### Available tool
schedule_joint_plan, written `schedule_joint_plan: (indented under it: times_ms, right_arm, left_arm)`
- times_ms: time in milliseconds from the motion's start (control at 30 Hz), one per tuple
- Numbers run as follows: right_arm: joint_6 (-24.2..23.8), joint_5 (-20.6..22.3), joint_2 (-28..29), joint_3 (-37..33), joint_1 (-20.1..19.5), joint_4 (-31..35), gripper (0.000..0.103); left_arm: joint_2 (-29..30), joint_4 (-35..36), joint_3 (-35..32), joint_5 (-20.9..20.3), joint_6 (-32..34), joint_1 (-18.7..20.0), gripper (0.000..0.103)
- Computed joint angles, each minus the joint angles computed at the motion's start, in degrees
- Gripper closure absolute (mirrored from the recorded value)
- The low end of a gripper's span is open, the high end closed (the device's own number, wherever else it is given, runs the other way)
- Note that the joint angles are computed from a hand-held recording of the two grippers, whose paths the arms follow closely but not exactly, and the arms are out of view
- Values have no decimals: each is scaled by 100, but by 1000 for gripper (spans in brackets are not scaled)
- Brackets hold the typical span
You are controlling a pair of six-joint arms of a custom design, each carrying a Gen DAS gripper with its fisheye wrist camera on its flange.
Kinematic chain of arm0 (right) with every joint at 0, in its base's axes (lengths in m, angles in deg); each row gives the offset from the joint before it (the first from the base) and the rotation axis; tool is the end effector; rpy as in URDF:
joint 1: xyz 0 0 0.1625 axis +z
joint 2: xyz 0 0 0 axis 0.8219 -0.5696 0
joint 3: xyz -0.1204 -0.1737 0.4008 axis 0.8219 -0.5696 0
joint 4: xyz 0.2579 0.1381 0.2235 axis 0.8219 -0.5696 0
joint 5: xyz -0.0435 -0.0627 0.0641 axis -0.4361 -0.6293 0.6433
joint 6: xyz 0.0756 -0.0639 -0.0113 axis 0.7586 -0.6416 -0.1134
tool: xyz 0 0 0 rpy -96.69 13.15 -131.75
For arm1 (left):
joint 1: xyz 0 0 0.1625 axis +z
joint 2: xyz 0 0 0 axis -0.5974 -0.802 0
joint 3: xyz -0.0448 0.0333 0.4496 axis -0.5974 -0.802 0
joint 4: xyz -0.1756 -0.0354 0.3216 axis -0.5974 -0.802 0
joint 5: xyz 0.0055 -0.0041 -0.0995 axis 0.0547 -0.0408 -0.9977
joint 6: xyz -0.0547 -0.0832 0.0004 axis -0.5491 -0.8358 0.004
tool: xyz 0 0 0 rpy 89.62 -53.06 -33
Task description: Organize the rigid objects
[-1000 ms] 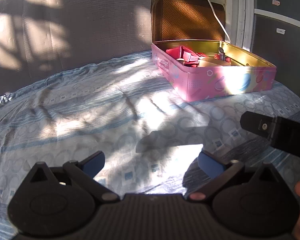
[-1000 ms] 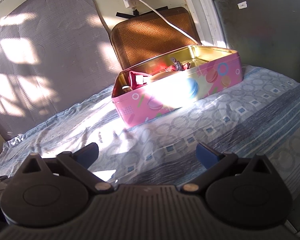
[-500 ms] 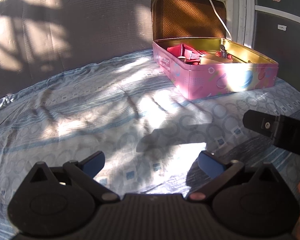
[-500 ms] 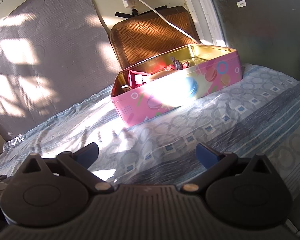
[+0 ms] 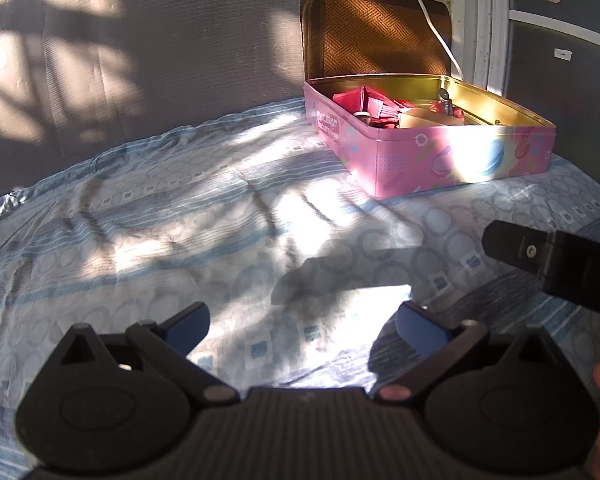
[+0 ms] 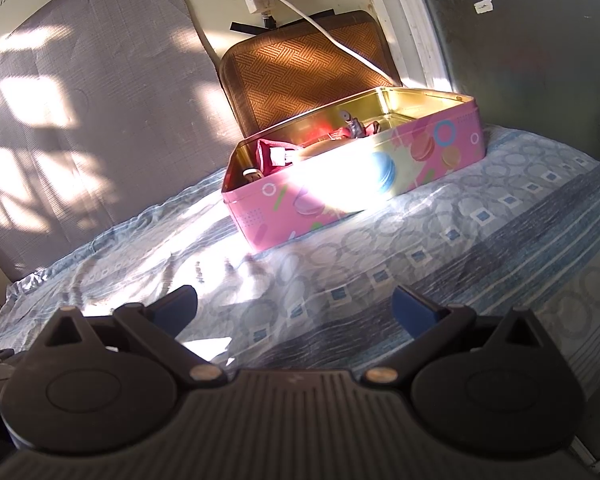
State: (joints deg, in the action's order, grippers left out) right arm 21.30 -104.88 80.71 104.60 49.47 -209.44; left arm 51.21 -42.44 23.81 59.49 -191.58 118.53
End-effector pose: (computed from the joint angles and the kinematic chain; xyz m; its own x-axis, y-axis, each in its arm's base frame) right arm 0.2927 -0.7440 -0.1782 -0.9158 -0.0018 0.4017 -0.3622 0.4361 -0.8238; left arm 0.0828 -0.7535 0.2389 -0.6502 0.1006 -0.7531 0.6067 0.6655 -0.4349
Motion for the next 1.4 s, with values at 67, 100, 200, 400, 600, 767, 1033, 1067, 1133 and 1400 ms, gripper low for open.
schedule_joint_plan:
  times_ms: [67, 100, 200, 400, 600, 767, 1033, 1067, 1133, 1400]
  right_arm:
    - [-4, 1, 5, -9, 0, -2, 0]
    - [-6, -1, 9, -15, 0, -1, 0]
    - [-12, 4, 14, -26, 0, -4, 0]
    - [-2, 10, -9, 21, -1, -8, 0]
    - [3, 8, -10, 22, -1, -2, 0]
    - [-2, 8, -6, 14, 0, -4, 0]
    - [0, 2, 0, 5, 3, -1, 0]
    - [0, 2, 0, 5, 3, -1, 0]
    - [2, 2, 3, 1, 4, -1, 0]
    - [-98, 9, 23, -32, 8, -38, 0]
  left_arm:
    - [20, 42, -47, -16, -19, 0, 0]
    - [13, 16, -29, -27, -10, -2, 0]
    - [-15, -72, 53, -60, 35, -13, 0]
    - [10, -19, -12, -67, 18, -11, 0]
    - [17, 7, -28, -56, -16, -10, 0]
    - [7, -32, -2, -63, -29, -12, 0]
    - [9, -21, -12, -66, -74, -10, 0]
    - [10, -9, -20, -64, -87, -10, 0]
    - [18, 13, -43, -58, -103, -6, 0]
    - [-114, -317, 262, -41, 110, -25, 0]
